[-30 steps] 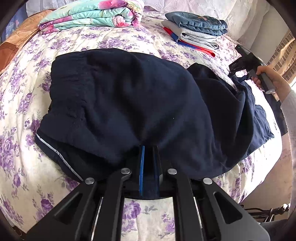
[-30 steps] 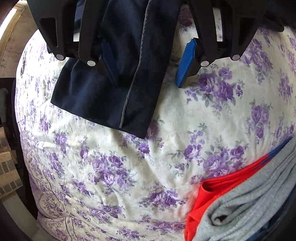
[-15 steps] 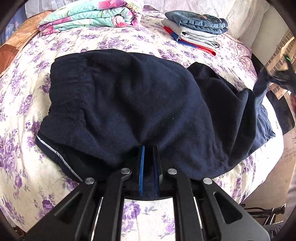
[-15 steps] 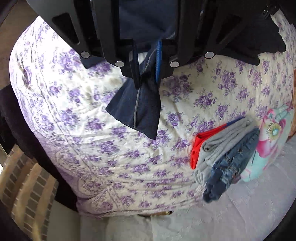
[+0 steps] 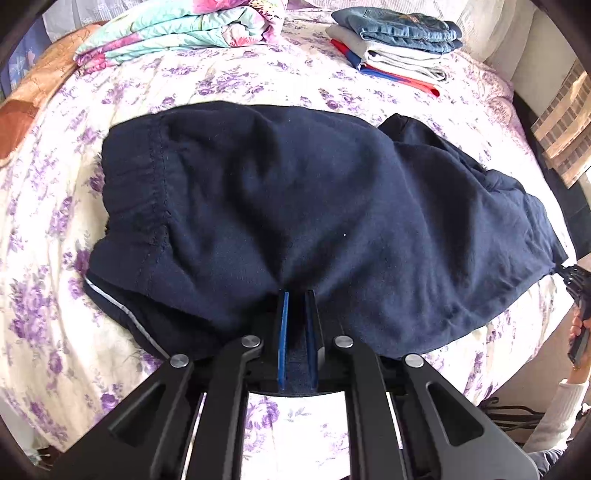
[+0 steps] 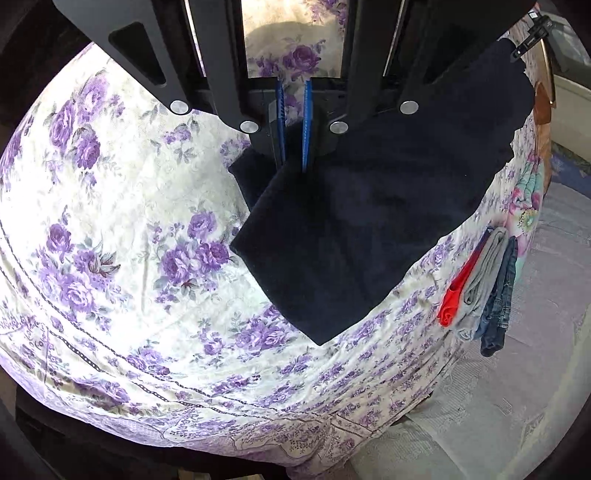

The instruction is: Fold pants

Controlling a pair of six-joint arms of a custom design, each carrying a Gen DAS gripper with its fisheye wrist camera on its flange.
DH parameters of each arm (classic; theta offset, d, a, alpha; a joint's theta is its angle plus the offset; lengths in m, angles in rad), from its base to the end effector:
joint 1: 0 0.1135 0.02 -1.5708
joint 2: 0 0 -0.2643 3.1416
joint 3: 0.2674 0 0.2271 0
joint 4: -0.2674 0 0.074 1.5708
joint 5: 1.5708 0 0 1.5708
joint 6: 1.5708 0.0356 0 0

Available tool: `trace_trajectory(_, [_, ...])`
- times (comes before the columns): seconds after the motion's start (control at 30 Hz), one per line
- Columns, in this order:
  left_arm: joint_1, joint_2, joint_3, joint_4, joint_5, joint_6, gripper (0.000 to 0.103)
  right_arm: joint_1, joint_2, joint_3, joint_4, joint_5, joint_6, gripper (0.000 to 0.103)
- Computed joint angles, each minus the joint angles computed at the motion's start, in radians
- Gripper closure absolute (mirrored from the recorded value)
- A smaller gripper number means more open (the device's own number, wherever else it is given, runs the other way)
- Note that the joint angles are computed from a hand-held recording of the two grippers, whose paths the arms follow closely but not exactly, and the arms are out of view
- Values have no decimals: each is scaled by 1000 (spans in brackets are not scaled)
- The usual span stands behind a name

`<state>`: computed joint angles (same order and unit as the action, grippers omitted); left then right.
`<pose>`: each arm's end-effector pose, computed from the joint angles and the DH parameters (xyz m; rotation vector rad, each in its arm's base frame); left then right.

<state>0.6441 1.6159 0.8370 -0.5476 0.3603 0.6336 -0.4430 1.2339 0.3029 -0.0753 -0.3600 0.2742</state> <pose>0.2122 0.1436 0.1622 0.0467 2.7266 -0.1990 0.1580 -0.0611 0.1324 0.7611 2.4101 0.3959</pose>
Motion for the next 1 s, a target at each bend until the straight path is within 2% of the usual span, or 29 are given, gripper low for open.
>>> trace_trajectory(0.1, [-49,-92,-36,8,-31,-37,94,75,-36,6,-21,83,-7,94])
trace_trajectory(0.17, [-81,-141,-40,-30,-5,-47,94,101,-83,24,-85,114,-14,92])
trace_trajectory(0.27, [-177,-203,-64,-30,-8,-93,94,102,-218,43,-216,144,-32,87])
trace_trajectory(0.37, [-299,-185,-77,3,-29,-151,94,181,-385,76,-346,219,-23,86])
trace_trajectory(0.47, [-419,-122,-93,48,-62,-216,94,367,-413,134,-380,265,46,79])
trace_trajectory(0.53, [-471,-63,-104,81,-75,-249,94,564,-325,185,-325,309,99,76])
trace_trajectory(0.6, [-487,-58,-150,147,-88,-271,94,740,-157,263,-231,321,118,76])
trace_trajectory(0.67, [-463,-72,-175,167,-59,-257,94,869,65,396,-156,286,96,76])
trace_trajectory(0.73, [-425,-56,-171,156,-15,-239,94,985,272,572,-141,287,48,76])
trace_trajectory(0.8, [-394,-39,-161,139,19,-218,94,1073,456,777,-177,306,-23,75])
trace_trajectory(0.87, [-382,-29,-152,127,32,-211,94,1111,633,1020,-270,301,-102,75])
trace_trajectory(1.0, [-405,-38,-158,138,10,-213,94,1157,880,1395,-423,389,-267,70])
